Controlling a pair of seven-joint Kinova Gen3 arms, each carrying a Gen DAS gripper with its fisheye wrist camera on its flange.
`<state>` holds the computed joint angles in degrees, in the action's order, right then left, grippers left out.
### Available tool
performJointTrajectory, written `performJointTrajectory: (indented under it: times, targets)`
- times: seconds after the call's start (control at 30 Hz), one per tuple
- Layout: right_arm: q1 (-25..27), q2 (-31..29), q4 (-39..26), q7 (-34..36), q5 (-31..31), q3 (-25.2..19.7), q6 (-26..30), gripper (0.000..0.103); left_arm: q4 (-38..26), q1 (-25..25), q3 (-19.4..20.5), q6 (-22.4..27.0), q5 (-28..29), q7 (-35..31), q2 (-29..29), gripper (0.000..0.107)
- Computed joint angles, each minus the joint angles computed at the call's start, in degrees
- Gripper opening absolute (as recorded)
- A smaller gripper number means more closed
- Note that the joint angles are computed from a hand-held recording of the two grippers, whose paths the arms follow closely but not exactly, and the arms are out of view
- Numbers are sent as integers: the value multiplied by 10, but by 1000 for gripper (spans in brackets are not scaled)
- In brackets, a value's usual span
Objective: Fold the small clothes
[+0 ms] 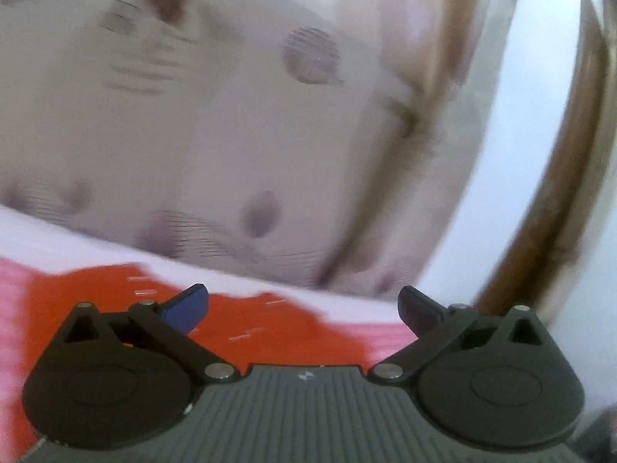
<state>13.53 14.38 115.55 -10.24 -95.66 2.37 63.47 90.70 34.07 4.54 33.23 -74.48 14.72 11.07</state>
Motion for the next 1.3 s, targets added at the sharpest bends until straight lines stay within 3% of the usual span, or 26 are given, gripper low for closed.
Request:
performJointTrajectory:
  times: [0.1, 0.17, 0.23, 0.3, 0.43, 0.47, 0.53, 0.6, 0.7, 0.8, 0.87, 0.97, 1.07, 1.2, 1.3]
  targets:
    - [38, -9, 7, -16, -3, -32, -5, 102, 80, 67, -42, 70, -49, 59, -21, 102]
    - [37, -26, 6, -36, -3, -29, -30, 102, 128, 76, -36, 111, -67, 101, -27, 101]
    - [-1, -52, -15, -40, 23, 14, -76, 102, 161, 43, -5, 120, -63, 148, -27, 98]
    - [-47, -64, -57, -52, 69, 67, -123, 102, 181, -7, 29, 96, -41, 194, -44, 91]
    - [-147, -12, -158, -142, 158, 171, -174, 101, 191, -28, 34, 111, -44, 265, -47, 96]
    - [-163, 7, -184, -165, 180, 192, -164, 94, 194, -45, 46, 105, -40, 270, -49, 96]
    - [-168, 47, -237, -212, 215, 212, -123, 64, 201, -53, 47, 97, -52, 287, -51, 95]
    - [-153, 77, -288, -258, 258, 189, -97, 29, 199, -55, 51, 106, -51, 289, -47, 97]
    - [-123, 77, -323, -277, 314, 118, -123, 17, 192, -52, 54, 116, -39, 284, -45, 98]
    - [-93, 67, -337, -264, 323, 57, -142, 13, 188, -43, 59, 138, -36, 291, -41, 100]
    - [-54, 68, -347, -230, 286, 4, -139, 6, 187, -40, 59, 141, -36, 292, -41, 101]
    - [9, 69, -362, -226, 228, -65, -133, 6, 186, -38, 59, 146, -35, 298, -41, 102]
    - [-3, 76, -354, -225, 247, -51, -181, 6, 186, -36, 59, 149, -37, 302, -40, 102]
    - [11, 99, -364, -254, 322, -67, -163, 7, 186, -36, 58, 147, -37, 301, -39, 102]
    - [-36, 94, -357, -227, 323, -17, -181, 8, 187, -36, 57, 147, -37, 302, -40, 102]
